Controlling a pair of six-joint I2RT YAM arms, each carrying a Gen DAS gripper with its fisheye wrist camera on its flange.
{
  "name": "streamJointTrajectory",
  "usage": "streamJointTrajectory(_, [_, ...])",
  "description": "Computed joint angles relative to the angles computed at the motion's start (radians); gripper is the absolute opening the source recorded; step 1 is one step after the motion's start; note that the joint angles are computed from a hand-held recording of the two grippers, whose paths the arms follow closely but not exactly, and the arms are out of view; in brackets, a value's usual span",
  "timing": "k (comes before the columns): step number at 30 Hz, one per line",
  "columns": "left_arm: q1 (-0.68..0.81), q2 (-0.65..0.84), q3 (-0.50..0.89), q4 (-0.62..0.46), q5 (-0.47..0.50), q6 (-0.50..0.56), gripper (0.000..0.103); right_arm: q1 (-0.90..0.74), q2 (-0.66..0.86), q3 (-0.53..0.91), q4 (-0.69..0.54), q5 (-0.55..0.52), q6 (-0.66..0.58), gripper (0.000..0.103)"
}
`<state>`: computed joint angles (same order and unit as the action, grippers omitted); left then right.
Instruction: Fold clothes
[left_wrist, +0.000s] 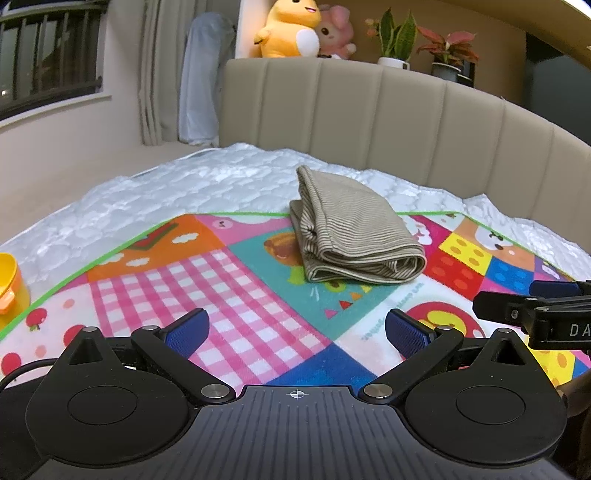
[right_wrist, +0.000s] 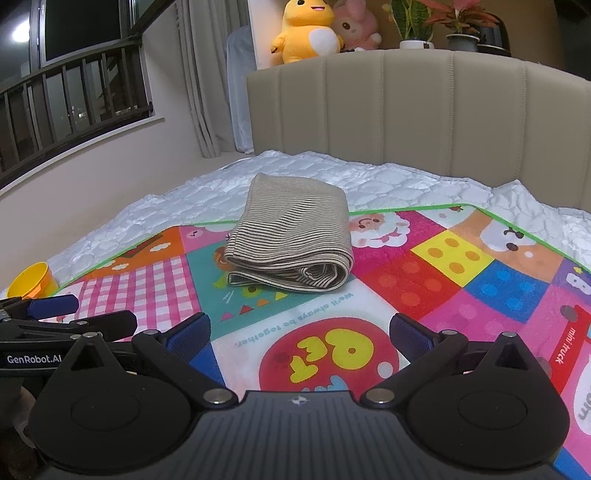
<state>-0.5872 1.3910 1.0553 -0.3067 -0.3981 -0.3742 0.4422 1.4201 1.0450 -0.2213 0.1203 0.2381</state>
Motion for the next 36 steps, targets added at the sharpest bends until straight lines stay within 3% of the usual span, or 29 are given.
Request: streamJointTrajectory(36, [-0.002,-0.022,-0.021,0.029,-0.032,0.015,0.103,-0.006,0.000,0.003,-0.006,-0.024,0.013,0.103])
